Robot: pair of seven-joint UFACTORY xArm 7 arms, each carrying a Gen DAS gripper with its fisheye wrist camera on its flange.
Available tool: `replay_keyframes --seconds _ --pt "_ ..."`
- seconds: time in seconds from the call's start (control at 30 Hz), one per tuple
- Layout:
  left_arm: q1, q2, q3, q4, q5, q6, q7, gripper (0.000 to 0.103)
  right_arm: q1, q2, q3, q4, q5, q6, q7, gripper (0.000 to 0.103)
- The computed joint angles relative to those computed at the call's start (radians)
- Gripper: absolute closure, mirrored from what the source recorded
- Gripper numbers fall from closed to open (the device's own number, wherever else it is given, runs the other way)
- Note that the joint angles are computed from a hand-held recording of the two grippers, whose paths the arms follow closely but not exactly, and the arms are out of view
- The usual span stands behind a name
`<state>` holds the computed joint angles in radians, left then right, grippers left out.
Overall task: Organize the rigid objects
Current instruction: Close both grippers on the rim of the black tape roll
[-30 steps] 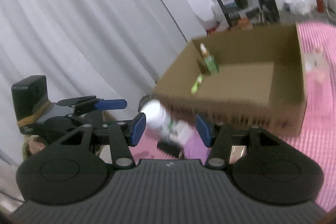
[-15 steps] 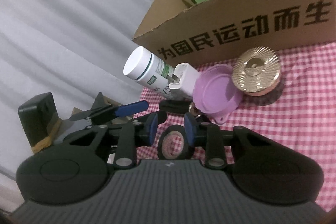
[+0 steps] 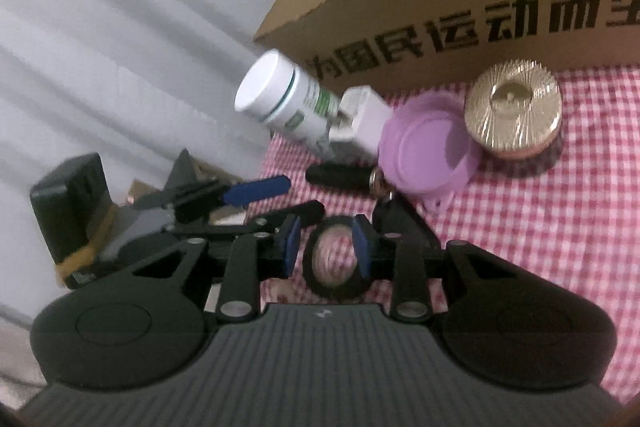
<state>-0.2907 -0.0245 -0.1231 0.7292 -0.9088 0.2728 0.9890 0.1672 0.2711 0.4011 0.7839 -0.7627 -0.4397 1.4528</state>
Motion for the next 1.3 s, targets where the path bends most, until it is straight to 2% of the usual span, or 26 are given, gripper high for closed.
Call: replay_keyframes --seconds 0.1,0.17,0.27,0.37,0.47,0.57,0.8,0.93,1.03,1.1,1.3 --pt "0.007 -0.032 0.015 -0.011 -0.002 0.102 0.017 0.045 -0.024 -0.002 0.030 0.004 -0.062 0.028 0.044 0.074" --pt "0.002 -0.041 0.015 -0.022 0.007 0.132 0.027 0.046 -0.028 0.008 0.044 0.016 -0.081 0.055 0.052 0.074" --pt "-0.016 -0.035 -0.003 -0.045 0.092 0.082 -0.023 0.045 -0.033 0.024 0.063 0.024 -0.069 0.087 0.029 0.075" --pt "-0.028 -0.031 0.000 -0.045 0.068 0.108 -0.007 0.041 -0.069 0.061 0.108 0.040 -0.051 0.110 0.001 0.075" --pt "-0.046 -0.031 -0.014 -0.061 0.076 0.057 -0.009 0.039 -0.105 0.085 0.154 0.051 -0.035 0.141 -0.028 0.074" --pt "-0.061 -0.024 -0.021 -0.063 0.093 0.028 -0.020 0.038 -0.094 0.089 0.150 0.040 0.023 0.139 -0.074 0.074" --pt "-0.098 -0.016 -0.040 -0.066 0.053 0.006 0.047 0.038 -0.088 0.028 0.139 -0.039 0.145 0.121 -0.147 0.075" --pt "-0.117 -0.002 -0.062 -0.082 0.155 -0.073 -0.011 0.033 -0.115 0.019 0.156 -0.054 0.142 0.116 -0.131 0.074" --pt "-0.121 0.014 -0.070 -0.095 0.276 -0.128 -0.103 0.031 -0.103 0.022 0.147 -0.047 0.146 0.127 -0.146 0.074" --pt "-0.121 0.022 -0.072 -0.092 0.297 -0.137 -0.129 0.030 -0.091 0.026 0.141 -0.039 0.160 0.136 -0.169 0.073" --pt "-0.106 0.039 -0.078 -0.069 0.267 -0.132 -0.121 0.035 -0.084 0.029 0.150 -0.029 0.218 0.165 -0.243 0.073"
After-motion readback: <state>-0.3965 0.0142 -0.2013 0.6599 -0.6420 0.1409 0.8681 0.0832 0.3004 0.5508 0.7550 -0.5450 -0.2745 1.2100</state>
